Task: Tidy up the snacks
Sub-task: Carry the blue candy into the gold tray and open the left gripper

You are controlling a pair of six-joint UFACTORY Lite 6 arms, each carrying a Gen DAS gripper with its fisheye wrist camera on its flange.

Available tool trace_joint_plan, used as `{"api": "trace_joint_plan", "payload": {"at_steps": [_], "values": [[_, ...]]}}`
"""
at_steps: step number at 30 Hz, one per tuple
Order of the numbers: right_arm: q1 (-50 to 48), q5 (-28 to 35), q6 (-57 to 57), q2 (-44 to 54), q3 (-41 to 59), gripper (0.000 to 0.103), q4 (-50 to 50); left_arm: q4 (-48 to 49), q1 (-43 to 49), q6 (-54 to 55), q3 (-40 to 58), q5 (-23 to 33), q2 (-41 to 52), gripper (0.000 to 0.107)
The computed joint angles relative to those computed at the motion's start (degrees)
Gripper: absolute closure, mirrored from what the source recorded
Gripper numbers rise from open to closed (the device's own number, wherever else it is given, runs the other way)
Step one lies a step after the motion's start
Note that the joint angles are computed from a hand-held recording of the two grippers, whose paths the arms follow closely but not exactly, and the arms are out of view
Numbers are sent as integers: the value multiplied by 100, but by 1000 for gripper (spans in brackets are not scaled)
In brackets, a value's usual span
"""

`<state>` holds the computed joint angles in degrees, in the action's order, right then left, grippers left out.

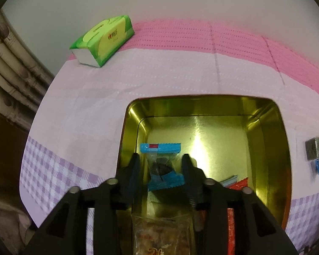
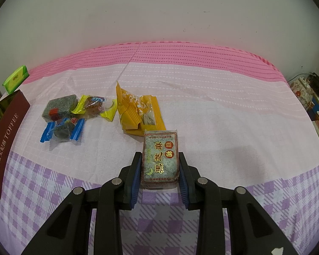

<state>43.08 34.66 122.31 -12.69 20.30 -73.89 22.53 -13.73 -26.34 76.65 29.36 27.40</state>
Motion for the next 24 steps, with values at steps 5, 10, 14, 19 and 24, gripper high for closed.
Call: {"api": "trace_joint_plan", "payload": {"at_steps": [5, 10, 14, 19, 24], "values": [[-23, -5, -12, -29, -37, 73, -12, -207, 27, 206, -195, -45, -340, 60], [1, 4, 2, 7, -7, 73, -7, -104, 14, 175, -807, -216, -1142, 54], [-19, -9, -10, -13, -21, 73, -14, -56, 26, 130, -1379, -336, -1837, 49], [0, 5, -16, 19, 11, 73, 4, 873, 5, -775, -2178, -452, -2764, 48], [-13, -6, -78, -34, -10, 74, 64, 1472, 379, -1463, -2750, -547, -3439, 43]]}}
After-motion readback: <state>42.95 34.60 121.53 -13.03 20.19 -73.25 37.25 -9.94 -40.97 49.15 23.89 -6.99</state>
